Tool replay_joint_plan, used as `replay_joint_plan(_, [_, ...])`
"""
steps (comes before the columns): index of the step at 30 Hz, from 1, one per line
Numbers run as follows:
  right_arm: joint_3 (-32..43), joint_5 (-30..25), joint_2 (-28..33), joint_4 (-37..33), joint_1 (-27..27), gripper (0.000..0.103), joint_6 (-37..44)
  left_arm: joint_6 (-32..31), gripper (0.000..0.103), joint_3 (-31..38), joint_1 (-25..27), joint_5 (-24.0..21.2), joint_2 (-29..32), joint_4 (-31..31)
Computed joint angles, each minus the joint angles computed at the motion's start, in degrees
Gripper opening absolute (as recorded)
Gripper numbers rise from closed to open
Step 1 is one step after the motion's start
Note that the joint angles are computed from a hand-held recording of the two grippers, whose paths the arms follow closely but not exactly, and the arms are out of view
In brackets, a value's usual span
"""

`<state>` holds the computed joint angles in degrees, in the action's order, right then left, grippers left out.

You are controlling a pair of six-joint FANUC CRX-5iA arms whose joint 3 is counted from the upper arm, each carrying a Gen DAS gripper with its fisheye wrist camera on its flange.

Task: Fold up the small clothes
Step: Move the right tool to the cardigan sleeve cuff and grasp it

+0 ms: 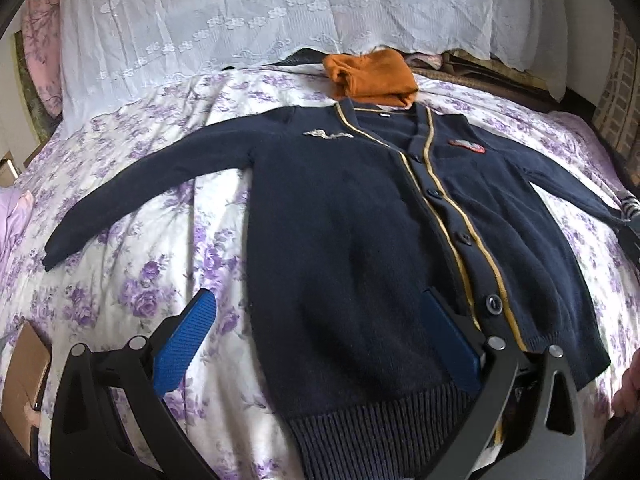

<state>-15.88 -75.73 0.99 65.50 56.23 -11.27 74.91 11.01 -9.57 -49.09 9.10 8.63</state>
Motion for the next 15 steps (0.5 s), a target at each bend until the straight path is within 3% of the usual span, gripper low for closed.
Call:
replay_joint_plan(4, [-3.3, -1.7, -3.7, -0.7, -0.1, 0.1, 1.4, -3.3, 0.099, 1.8, -0.5, -2.8, 0.8, -1.5])
replay_joint_plan(7, [-6.2, -0.1, -8.3, -2.7, -1.7, 0.1, -0.8, -7.4, 0.099, 3.3, 0.3, -7.1, 2.5, 1.2])
replay_joint_plan(10, [-9.6, 5.5, -13.9, -5.6, -5.2, 0.1, -4.9, -9.8, 0.099, 4.6, 1.7, -12.3, 5.1, 6.5])
replay_joint_plan(15, [-11.3, 13.0, -17.7, -9.4, -11.6, 0.1, -5.6, -6.8, 0.099, 6.7, -0.5, -13.1, 6.4, -0.2])
